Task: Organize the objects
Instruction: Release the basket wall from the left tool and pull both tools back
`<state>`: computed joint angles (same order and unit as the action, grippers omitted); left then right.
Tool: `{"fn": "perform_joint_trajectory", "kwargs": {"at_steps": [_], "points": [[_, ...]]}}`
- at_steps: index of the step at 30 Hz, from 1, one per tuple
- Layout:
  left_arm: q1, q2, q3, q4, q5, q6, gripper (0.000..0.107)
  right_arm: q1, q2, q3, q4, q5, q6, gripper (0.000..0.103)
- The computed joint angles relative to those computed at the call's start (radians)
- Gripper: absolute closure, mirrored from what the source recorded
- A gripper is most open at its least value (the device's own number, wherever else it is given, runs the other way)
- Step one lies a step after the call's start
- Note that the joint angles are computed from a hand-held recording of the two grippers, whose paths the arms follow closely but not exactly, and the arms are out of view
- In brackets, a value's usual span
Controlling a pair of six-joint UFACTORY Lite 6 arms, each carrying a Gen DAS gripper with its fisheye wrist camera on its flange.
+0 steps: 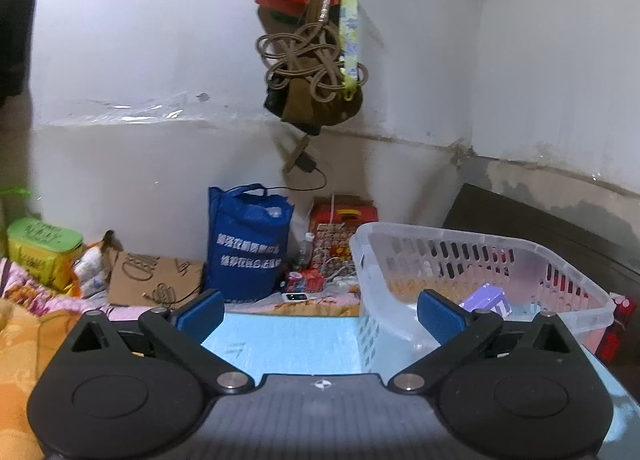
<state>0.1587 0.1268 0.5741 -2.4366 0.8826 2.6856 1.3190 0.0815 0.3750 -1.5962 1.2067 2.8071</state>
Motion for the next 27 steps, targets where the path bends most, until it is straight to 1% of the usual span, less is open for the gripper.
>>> {"fn": "perform_joint_trajectory", "kwargs": {"at_steps": [2,5,7,8,10,12,14,15,16,18,20,22,23,25,27], "points": [[-0.011,-0.059,-0.037,0.016,-0.036,-0.013,0.004,-0.014,-0.019,0.02,0.03,-0.03,-0.065,0.0],[-0.05,-0.158,-0.092,0.031,-0.086,-0.03,0.004,-0.038,-0.12,0.029,0.065,-0.051,-0.147,0.0],[-0.071,-0.242,-0.121,0.09,-0.143,-0.108,0.004,-0.095,-0.226,0.054,0.104,-0.107,-0.245,0.0],[-0.069,-0.274,-0.132,0.135,-0.154,-0.153,0.004,-0.126,-0.25,0.085,0.147,-0.132,-0.303,0.0],[-0.073,-0.351,-0.155,0.22,-0.172,-0.246,0.004,-0.168,-0.246,0.157,0.215,-0.147,-0.401,0.0],[-0.088,-0.424,-0.166,0.277,-0.193,-0.31,0.004,-0.199,-0.242,0.195,0.182,-0.157,-0.473,0.0],[-0.115,-0.473,-0.159,0.32,-0.226,-0.363,0.004,-0.233,-0.239,0.205,0.111,-0.175,-0.477,0.0],[-0.135,-0.484,-0.153,0.314,-0.25,-0.367,0.004,-0.249,-0.23,0.211,0.088,-0.173,-0.458,0.0],[-0.163,-0.484,-0.139,0.291,-0.28,-0.364,0.004,-0.26,-0.217,0.212,0.059,-0.166,-0.424,0.0],[-0.211,-0.455,-0.097,0.257,-0.316,-0.361,0.004,-0.314,-0.201,0.218,0.002,-0.197,-0.392,0.0],[-0.243,-0.393,-0.037,0.259,-0.338,-0.382,0.004,-0.378,-0.191,0.23,-0.029,-0.263,-0.412,0.0],[-0.284,-0.323,0.034,0.247,-0.384,-0.396,0.004,-0.405,-0.181,0.246,-0.039,-0.267,-0.445,0.0],[-0.307,-0.289,0.064,0.21,-0.412,-0.371,0.004,-0.421,-0.169,0.27,-0.024,-0.266,-0.506,0.0],[-0.337,-0.231,0.093,0.075,-0.422,-0.255,0.004,-0.428,-0.167,0.283,0.0,-0.255,-0.596,0.0],[-0.344,-0.182,0.117,0.037,-0.423,-0.218,0.004,-0.435,-0.178,0.266,0.002,-0.249,-0.607,0.0]]}}
